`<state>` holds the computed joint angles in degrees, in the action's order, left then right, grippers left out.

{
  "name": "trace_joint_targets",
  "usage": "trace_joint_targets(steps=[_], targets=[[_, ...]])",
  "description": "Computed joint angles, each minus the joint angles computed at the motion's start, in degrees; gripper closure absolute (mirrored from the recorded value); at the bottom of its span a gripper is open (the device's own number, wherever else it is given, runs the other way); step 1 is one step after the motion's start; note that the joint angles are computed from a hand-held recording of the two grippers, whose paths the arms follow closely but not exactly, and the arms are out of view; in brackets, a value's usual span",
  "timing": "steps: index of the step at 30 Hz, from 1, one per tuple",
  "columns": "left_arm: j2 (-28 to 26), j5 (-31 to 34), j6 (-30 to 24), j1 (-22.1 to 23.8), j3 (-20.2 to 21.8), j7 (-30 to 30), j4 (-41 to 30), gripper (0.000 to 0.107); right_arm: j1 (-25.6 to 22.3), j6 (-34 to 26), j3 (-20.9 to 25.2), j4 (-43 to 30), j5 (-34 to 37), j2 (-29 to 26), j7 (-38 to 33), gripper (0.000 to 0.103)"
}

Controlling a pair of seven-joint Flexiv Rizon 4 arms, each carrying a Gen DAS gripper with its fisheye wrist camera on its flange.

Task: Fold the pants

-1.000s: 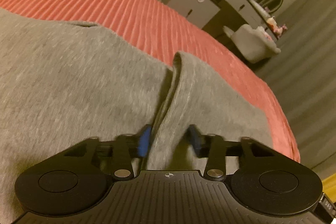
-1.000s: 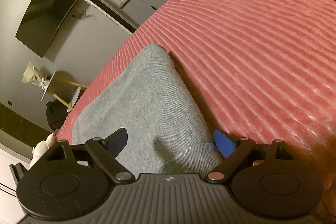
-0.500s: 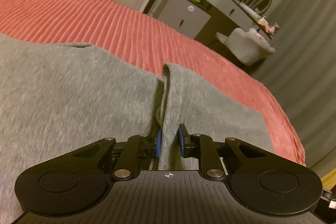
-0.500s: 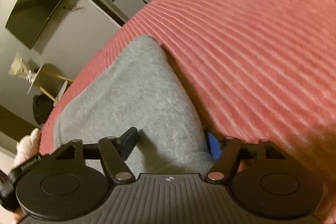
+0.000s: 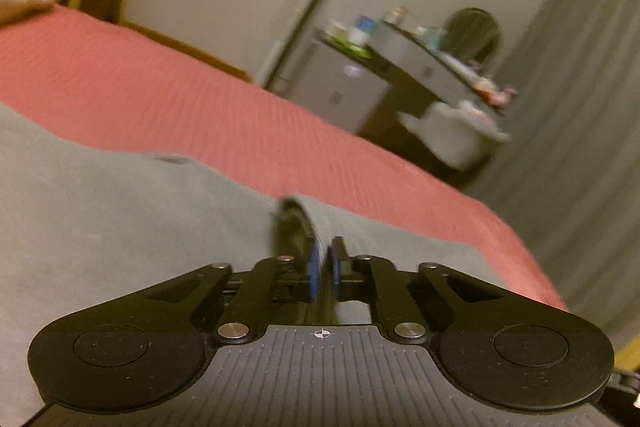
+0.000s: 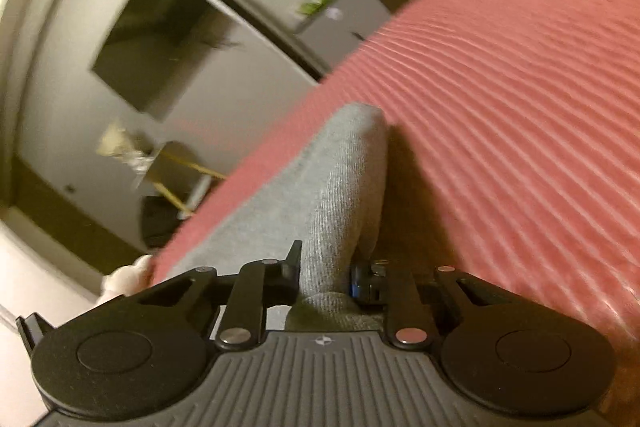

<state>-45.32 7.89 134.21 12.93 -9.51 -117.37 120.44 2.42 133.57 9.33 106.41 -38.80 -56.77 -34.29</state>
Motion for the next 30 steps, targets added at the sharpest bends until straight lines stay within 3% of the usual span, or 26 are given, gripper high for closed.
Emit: trace_joint_targets(steps=[2, 4, 5, 6, 8, 9, 11, 13, 16, 18, 20, 21, 24, 27, 30], targets=[[1.8, -7.1, -5.4, -4.8, 4.3, 3.1, 0.9, 0.094, 4.0, -7.8, -3.1, 1.1, 5.4, 3.0, -0.4, 0.077], [2.1, -13.7, -10.2, -8.3, 6.7, 5.6, 1.3, 0.089, 7.2, -17.9, -4.9, 0.6, 10.4, 5.0, 0.7, 0.045], [2.0, -13.8, -11.2, -7.6, 6.0, 5.4, 1.3, 0.089, 7.2, -19.6, -4.5, 0.0, 11.6, 4.8, 1.0, 0.041], [1.9, -13.1, -10.8, -6.5, 4.9, 5.2, 1.2, 0.087, 7.9, -18.2, -5.0, -0.2, 14.0, 4.5, 0.7, 0.039], [1.5, -10.2, -8.1, -5.0, 3.2, 5.3, 1.0, 0.063, 12.2, -13.3, -8.8, 0.8, 21.1, 4.6, -2.2, 0.039], [1.3, -8.7, -6.7, -4.6, 2.6, 5.5, 0.9, 0.056, 13.3, -10.1, -9.6, 1.2, 23.3, 4.4, -4.2, 0.037], [0.5, -5.3, -5.8, -3.1, 0.5, 5.6, -0.2, 0.04, 12.4, -6.0, -8.2, 1.5, 23.4, 3.8, -7.4, 0.031], [-0.4, -4.6, -8.4, -2.8, -0.9, 5.8, -1.7, 0.029, 10.4, -7.5, -5.9, 1.1, 20.3, 3.7, -9.3, 0.027], [-1.3, -8.0, -13.6, -3.4, -0.9, 5.8, -3.6, 0.032, 8.8, -14.3, -3.5, -1.1, 17.0, 3.6, -10.7, 0.027], [-2.7, -5.9, -11.9, -0.6, -3.5, 4.7, -4.2, 0.036, 8.1, -16.7, -2.3, -2.0, 16.6, 3.5, -11.5, 0.026], [-3.4, -2.8, -11.9, 2.5, -5.7, 4.3, -4.4, 0.057, 9.8, -17.8, -3.6, -1.7, 19.3, 4.1, -12.4, 0.026], [-3.2, -1.3, -12.8, 2.6, -5.1, 3.4, -4.7, 0.061, 11.6, -18.5, -5.3, -1.7, 21.4, 4.5, -13.0, 0.026], [-2.4, -6.2, -14.7, -2.8, -0.6, 7.5, -5.1, 0.066, 15.0, -17.4, -7.7, -0.8, 26.0, 5.1, -15.5, 0.026], [-1.8, -10.1, -14.4, -7.7, 3.2, 10.2, -4.9, 0.066, 21.4, -24.4, -13.5, -1.2, 29.7, 6.4, -18.4, 0.025], [-1.3, -12.9, -13.8, -9.9, 4.5, 11.5, -4.2, 0.066, 22.1, -27.1, -13.7, -1.7, 30.6, 6.6, -19.6, 0.02]])
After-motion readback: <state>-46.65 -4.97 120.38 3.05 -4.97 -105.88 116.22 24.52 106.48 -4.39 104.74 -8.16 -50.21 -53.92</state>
